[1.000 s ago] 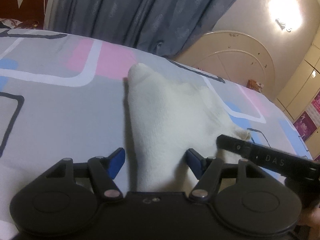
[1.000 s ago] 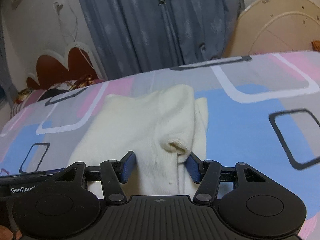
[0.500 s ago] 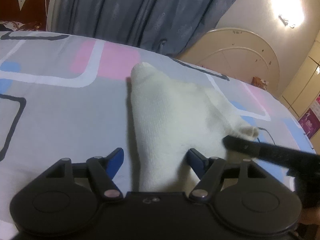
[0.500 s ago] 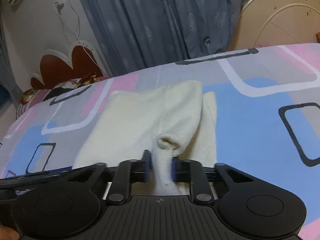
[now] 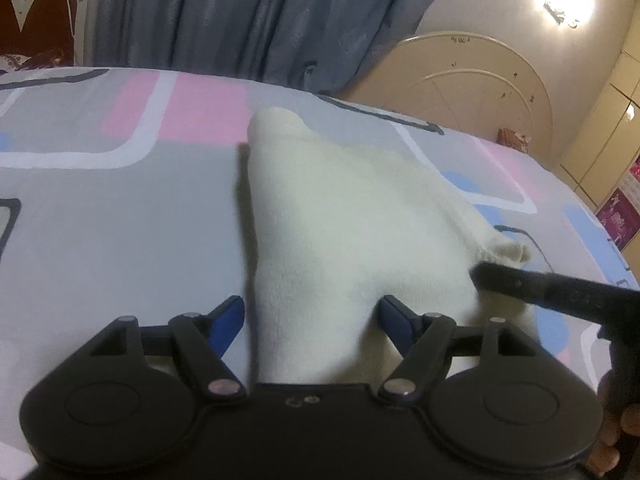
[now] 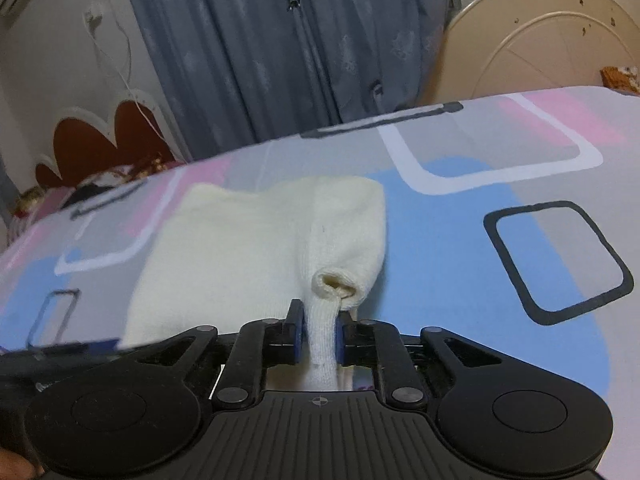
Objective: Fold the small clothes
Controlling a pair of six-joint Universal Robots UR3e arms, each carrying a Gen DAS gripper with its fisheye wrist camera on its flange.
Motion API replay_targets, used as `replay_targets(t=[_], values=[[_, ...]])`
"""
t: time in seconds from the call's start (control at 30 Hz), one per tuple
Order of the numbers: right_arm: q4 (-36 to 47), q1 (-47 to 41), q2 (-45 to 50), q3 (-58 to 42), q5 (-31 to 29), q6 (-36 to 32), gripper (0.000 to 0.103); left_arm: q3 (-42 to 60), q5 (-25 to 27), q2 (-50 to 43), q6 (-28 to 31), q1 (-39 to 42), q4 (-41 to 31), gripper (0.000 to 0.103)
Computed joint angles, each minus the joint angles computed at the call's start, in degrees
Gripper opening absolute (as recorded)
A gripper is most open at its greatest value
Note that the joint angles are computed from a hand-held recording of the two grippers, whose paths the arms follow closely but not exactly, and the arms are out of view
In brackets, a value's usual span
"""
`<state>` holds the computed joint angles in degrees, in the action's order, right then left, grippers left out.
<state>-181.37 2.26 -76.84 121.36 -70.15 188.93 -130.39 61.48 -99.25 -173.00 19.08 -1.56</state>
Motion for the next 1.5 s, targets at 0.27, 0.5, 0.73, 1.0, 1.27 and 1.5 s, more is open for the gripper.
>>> replay_targets(t=[0.27,0.5,0.73,1.0,1.27,1.5], values=[[10.88,-8.34,-15.34,11.30,10.42,-3.32,0.028,-8.19,-2.59,9.07,5.98,5.26,-4.22,0.073],[15.02,-6.54,-22.33,16.85,9.21,-5.50,0.028,-12.99,-2.45,12.61,7.87,5.89,-3.34,0.073],[22.03,-6.98,-27.01,18.04,7.71,-9.02,0.004,-13.49,-1.58,14.33,8.54,5.81,-4.87,0.072],[23.63,-8.85,-30.26,16.27,7.55,-10.00,0.006,-5.44,2.34,13.46,4.85,1.77,-11.16,0.072],[15.74,-5.59,-20.94,7.17,3.66,-4.02,0.043,1.92,2.92,9.62,3.70,-0.92,-10.25,0.074],[11.84,0.20,-2.96,-10.90,-2.95,-0.39,0.043,15.33,3.67,-2.27,0.87,-4.54,-7.56,0.071]])
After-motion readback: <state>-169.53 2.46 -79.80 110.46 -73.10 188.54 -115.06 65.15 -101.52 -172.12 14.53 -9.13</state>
